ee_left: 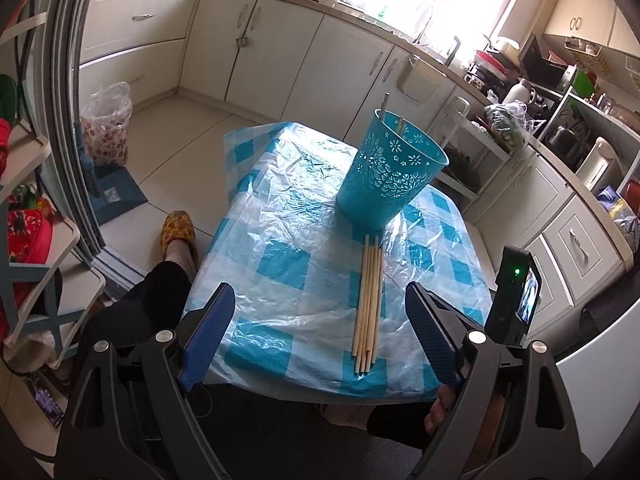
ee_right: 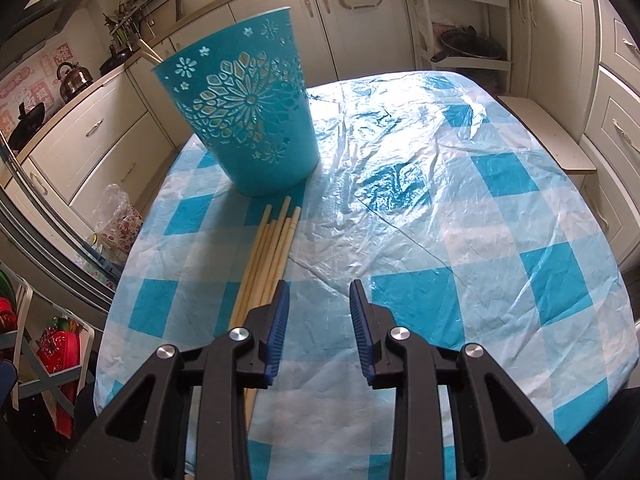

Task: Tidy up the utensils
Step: 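Move the right tool back down to the chopsticks and close on one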

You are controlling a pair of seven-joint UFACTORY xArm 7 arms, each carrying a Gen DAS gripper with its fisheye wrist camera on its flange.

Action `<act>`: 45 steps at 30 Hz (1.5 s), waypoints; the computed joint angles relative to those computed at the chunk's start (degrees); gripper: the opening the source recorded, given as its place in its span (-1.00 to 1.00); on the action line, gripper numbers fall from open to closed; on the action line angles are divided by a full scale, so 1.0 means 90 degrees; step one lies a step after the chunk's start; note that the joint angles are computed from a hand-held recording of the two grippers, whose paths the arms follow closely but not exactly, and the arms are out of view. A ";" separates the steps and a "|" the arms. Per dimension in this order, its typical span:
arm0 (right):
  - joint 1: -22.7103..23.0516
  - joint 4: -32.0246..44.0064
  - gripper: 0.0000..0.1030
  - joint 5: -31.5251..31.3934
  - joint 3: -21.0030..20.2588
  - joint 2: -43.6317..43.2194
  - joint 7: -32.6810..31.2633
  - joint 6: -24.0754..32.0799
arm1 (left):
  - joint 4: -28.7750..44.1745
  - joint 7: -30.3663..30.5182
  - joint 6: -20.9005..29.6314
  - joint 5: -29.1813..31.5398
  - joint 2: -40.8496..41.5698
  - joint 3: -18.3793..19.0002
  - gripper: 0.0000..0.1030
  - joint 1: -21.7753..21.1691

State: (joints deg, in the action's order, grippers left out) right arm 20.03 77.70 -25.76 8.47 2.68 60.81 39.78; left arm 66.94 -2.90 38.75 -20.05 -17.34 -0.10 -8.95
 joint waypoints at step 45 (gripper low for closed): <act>-0.0108 0.0808 -0.82 0.1321 -0.0216 0.0777 -0.3838 0.0225 | 0.1214 0.0213 0.0409 0.0975 0.1641 -0.0382 0.62 0.0076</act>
